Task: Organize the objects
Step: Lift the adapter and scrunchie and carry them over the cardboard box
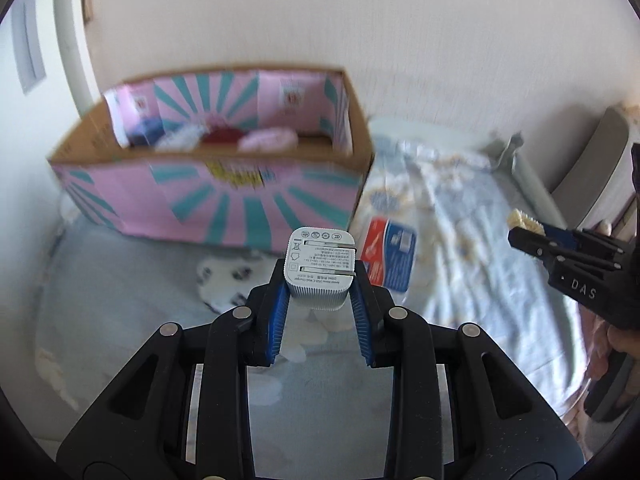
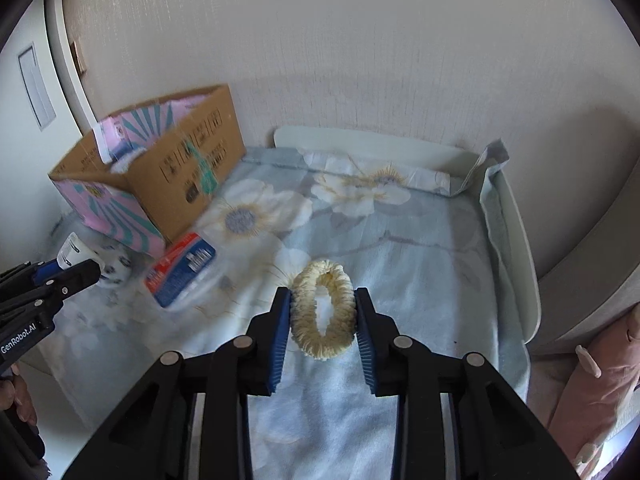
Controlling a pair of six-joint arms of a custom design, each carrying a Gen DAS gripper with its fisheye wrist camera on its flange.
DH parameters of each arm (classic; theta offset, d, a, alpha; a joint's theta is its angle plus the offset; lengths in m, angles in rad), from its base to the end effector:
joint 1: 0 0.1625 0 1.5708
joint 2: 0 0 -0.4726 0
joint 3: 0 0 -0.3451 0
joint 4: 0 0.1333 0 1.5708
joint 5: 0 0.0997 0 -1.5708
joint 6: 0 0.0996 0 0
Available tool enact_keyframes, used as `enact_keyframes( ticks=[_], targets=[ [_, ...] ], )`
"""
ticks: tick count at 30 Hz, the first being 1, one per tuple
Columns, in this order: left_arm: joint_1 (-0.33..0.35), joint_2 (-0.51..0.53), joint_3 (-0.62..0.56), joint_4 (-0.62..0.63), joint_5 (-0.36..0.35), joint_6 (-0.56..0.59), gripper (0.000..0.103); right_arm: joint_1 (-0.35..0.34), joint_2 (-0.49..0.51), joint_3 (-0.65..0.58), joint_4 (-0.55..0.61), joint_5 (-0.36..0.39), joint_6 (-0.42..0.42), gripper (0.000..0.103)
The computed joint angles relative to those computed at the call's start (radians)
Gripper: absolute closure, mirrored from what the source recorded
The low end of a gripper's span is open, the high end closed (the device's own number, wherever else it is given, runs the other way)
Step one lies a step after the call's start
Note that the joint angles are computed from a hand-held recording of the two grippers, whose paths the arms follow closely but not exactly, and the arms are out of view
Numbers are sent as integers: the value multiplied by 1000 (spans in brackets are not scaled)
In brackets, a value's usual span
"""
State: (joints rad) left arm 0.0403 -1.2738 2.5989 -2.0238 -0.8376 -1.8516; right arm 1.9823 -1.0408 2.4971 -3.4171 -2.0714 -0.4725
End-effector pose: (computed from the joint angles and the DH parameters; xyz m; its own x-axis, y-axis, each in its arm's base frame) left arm -0.2215 -0.2090 0.1557 -0.7511 -0.2364 -0.6164 0.2851 0.7260 -0.6258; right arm 0.2399 -0.3359 0.1845 -0.6126 -0.5493 0.5683 -0.7286 0.6712 -0.1365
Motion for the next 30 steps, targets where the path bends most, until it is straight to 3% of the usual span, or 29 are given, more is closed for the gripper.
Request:
enact_keyframes(
  ticks=[6,12,19,30],
  targets=[
    [-51,-131,-182,376,3,-63,76,117,-128,-74,218,-27,127,74],
    [-86,-188,-340,608,9,-55,76,255,-222,-158,418,-72,275,74],
    [-108,-257,-424,708,26,-11,76,374,-253,-237,543,-125,432,74],
    [-83,-415,-462,866,55,12,76,465,-115,-336,520,-173,507,74]
  ],
)
